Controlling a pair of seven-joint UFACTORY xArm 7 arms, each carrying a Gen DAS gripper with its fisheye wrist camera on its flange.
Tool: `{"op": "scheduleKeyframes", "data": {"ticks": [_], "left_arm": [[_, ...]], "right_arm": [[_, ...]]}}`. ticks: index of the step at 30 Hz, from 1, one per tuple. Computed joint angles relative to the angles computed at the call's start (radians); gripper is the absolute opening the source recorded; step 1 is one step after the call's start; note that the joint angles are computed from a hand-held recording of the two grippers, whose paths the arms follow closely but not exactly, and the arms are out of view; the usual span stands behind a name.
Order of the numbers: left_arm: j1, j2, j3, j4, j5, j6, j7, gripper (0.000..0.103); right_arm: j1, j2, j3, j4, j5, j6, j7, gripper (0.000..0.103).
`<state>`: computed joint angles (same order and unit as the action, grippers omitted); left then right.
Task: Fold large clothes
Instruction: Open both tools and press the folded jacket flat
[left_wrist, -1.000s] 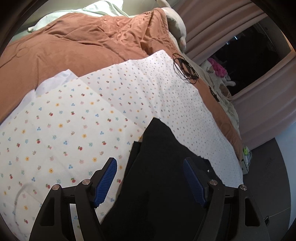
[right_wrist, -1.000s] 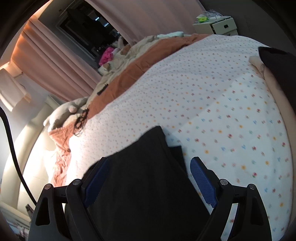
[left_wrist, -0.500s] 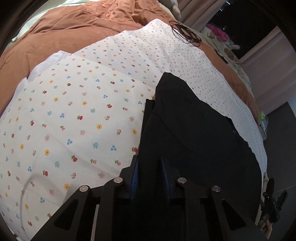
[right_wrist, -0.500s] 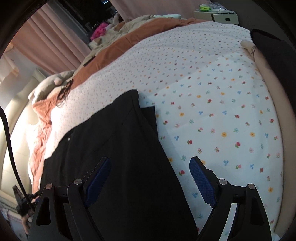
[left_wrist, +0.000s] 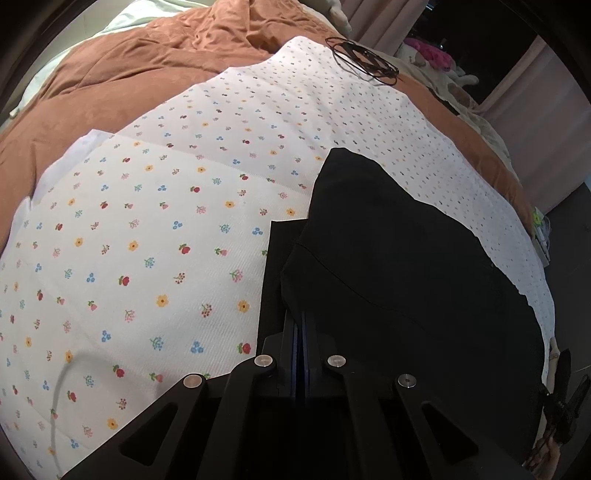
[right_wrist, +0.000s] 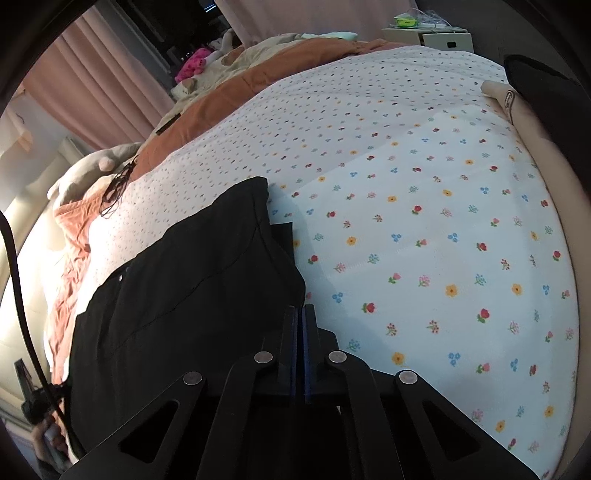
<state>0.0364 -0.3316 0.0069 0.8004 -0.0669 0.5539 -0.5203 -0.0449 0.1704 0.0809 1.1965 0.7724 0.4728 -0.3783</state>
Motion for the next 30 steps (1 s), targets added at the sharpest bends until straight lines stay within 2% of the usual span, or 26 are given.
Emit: {"op": "scheduleKeyframes", "data": {"ticks": [5, 7, 8, 9, 10, 11, 12, 13, 16, 19, 30], "left_arm": [[-0.008, -0.025, 0.017, -0.006, -0.037, 0.011, 0.006, 0.002], [-0.014, -0.052, 0.026, -0.014, -0.060, 0.026, 0.019, 0.011], [-0.020, -0.070, 0.033, -0.024, -0.076, 0.032, 0.028, 0.016], [-0.023, -0.092, 0.038, -0.037, -0.090, 0.034, 0.035, 0.033], [-0.022, -0.117, 0.037, -0.054, -0.097, 0.029, 0.035, 0.045], [-0.016, -0.146, 0.032, -0.075, -0.095, 0.018, 0.027, 0.061], [-0.007, -0.178, 0.022, -0.096, -0.087, 0.007, 0.013, 0.072], [-0.002, -0.200, 0.014, -0.109, -0.081, 0.004, 0.001, 0.078], [-0.013, -0.270, 0.031, -0.150, -0.097, 0.024, 0.000, 0.079], [-0.017, -0.344, 0.041, -0.196, -0.109, 0.052, 0.004, 0.079], [-0.043, -0.588, 0.089, -0.363, -0.191, 0.128, 0.012, 0.079]], "right_arm": [[0.001, 0.000, -0.009, 0.005, -0.016, 0.016, 0.065, 0.002], [0.013, -0.019, -0.022, -0.003, -0.081, 0.020, 0.139, 0.004], [0.016, -0.030, -0.025, -0.008, -0.101, 0.024, 0.165, 0.013], [0.018, -0.050, -0.027, -0.020, -0.113, 0.030, 0.180, 0.021], [0.019, -0.065, -0.026, -0.030, -0.110, 0.029, 0.173, 0.026], [0.023, -0.083, -0.026, -0.044, -0.113, 0.023, 0.170, 0.036], [0.029, -0.106, -0.027, -0.062, -0.122, 0.013, 0.172, 0.043], [0.037, -0.139, -0.028, -0.088, -0.126, 0.002, 0.168, 0.045], [0.060, -0.196, -0.041, -0.127, -0.109, 0.005, 0.146, 0.053], [0.089, -0.257, -0.053, -0.171, -0.115, 0.006, 0.143, 0.066], [0.198, -0.390, -0.081, -0.269, -0.124, 0.022, 0.161, 0.070]]}}
